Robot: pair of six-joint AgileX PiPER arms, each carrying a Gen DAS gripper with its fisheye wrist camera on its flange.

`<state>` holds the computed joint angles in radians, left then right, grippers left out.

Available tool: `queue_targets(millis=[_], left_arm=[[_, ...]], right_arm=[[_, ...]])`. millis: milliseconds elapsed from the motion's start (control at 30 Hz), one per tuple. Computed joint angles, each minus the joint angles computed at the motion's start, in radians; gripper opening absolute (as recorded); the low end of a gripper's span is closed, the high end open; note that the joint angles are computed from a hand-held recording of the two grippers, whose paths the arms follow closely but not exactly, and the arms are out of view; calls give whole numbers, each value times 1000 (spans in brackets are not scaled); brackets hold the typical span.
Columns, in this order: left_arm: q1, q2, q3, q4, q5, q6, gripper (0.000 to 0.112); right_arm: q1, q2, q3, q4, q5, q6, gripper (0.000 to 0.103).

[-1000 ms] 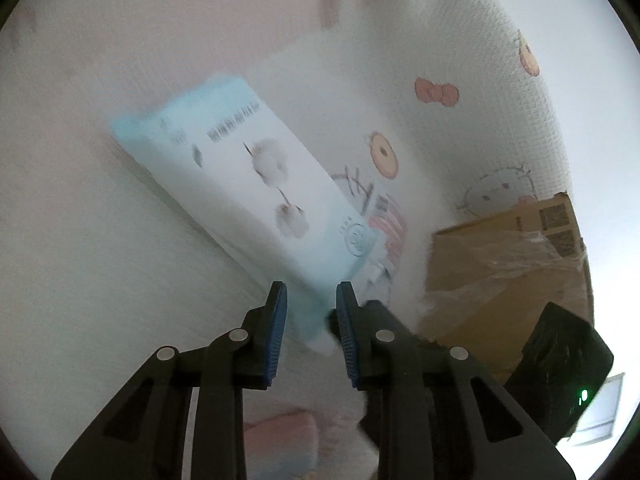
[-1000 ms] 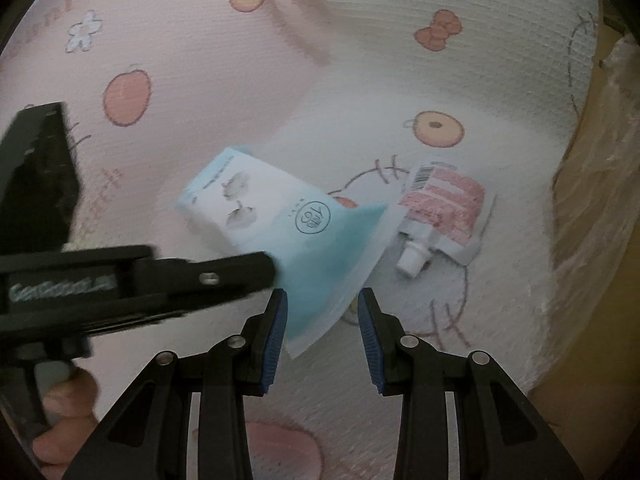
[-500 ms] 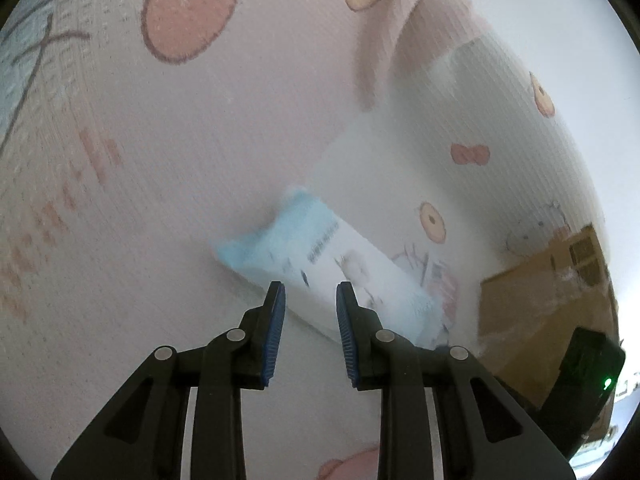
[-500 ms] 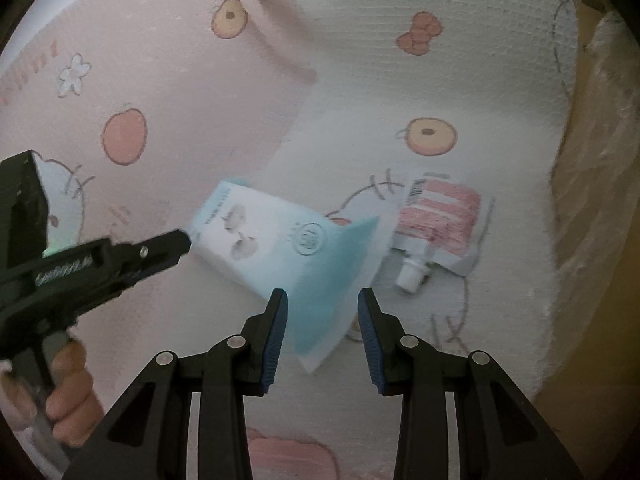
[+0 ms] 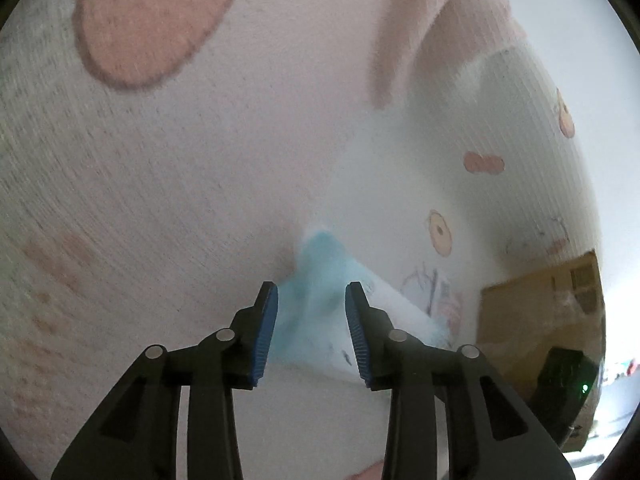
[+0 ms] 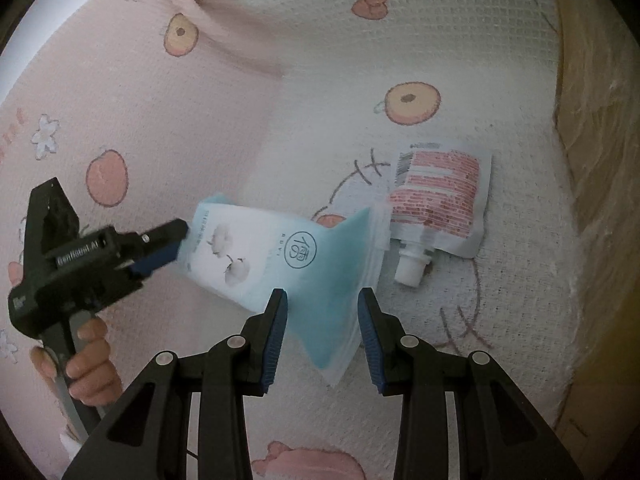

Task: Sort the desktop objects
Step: 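Close the right gripper on the wipe pack while the left gripper closes beside it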

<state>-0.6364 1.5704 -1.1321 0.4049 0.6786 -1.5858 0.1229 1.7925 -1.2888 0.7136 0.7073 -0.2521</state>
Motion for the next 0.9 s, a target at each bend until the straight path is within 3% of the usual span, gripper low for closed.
queue_targets(millis=[133, 300, 433, 533, 733, 900], left_arm=[[50, 1, 17, -136, -82, 147, 44], [41, 66, -37, -194, -24, 245, 45], [52, 67, -10, -223, -49, 263, 49], [85, 47, 41, -298, -115, 311, 49], [51, 51, 36, -198, -94, 247, 50], [48, 41, 69, -180, -146, 224, 50]], right_arm=[[3, -4, 0, -16, -13, 41, 33], [17, -20, 0, -59, -30, 77, 33], [40, -34, 19, -127, -83, 124, 42], [16, -35, 35, -60, -68, 57, 47], [-25, 12, 18, 93, -5, -42, 48], [-41, 50, -4, 173, 41, -93, 48]])
